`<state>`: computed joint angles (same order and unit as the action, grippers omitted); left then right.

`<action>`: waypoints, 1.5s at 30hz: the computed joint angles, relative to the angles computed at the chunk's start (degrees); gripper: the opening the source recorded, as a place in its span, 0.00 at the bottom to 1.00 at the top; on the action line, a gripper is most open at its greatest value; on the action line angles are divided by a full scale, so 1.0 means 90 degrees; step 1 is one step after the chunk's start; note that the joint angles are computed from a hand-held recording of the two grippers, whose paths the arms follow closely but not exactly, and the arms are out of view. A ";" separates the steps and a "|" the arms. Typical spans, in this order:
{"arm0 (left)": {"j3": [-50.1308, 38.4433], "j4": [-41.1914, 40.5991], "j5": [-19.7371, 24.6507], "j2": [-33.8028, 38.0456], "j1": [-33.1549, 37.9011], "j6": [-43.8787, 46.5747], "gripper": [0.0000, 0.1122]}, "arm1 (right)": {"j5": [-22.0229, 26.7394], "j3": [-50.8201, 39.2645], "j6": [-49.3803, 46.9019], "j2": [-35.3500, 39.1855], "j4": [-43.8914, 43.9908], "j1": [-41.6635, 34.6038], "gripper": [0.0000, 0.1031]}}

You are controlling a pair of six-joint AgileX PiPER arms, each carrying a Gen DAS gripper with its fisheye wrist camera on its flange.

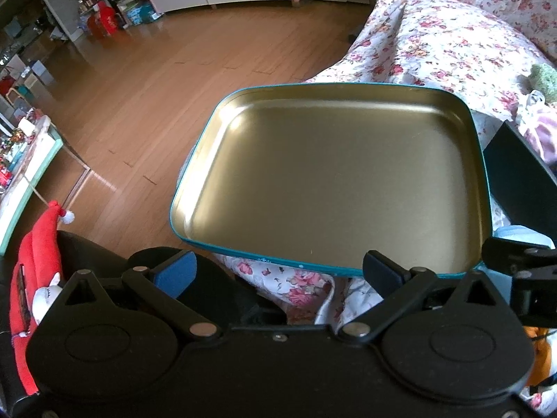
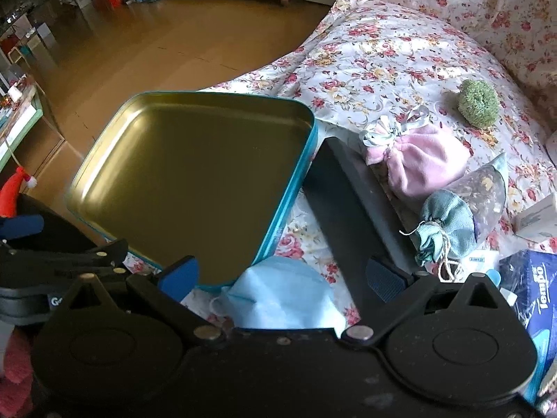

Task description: Organize soft objects

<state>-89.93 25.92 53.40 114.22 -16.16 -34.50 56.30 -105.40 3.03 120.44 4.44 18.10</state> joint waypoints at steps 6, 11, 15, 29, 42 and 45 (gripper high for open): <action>0.0410 -0.0284 -0.0445 -0.0275 0.0220 0.0303 0.83 | 0.0225 -0.0133 0.0528 -0.0068 -0.0690 0.0437 1.00; 0.0638 -0.0497 -0.0713 -0.0434 0.0400 0.0487 0.83 | 0.0493 -0.0374 0.0866 -0.0030 -0.0948 0.0635 1.00; 0.0808 -0.0644 -0.0922 -0.0556 0.0538 0.0609 0.83 | 0.0634 -0.0501 0.1177 -0.0019 -0.1188 0.0806 1.00; 0.1264 -0.1113 -0.1478 -0.0909 0.0952 0.0986 0.83 | 0.0877 -0.0562 0.2011 -0.0077 -0.1571 0.1177 1.00; 0.1619 -0.0481 -0.1744 -0.1250 0.0741 0.0530 0.87 | 0.0160 0.0489 0.2686 -0.0794 -0.1844 0.1163 1.00; 0.1944 -0.0210 -0.2044 -0.1494 0.0558 0.0422 0.87 | -0.0474 0.1498 0.3227 -0.1470 -0.2267 0.1104 0.99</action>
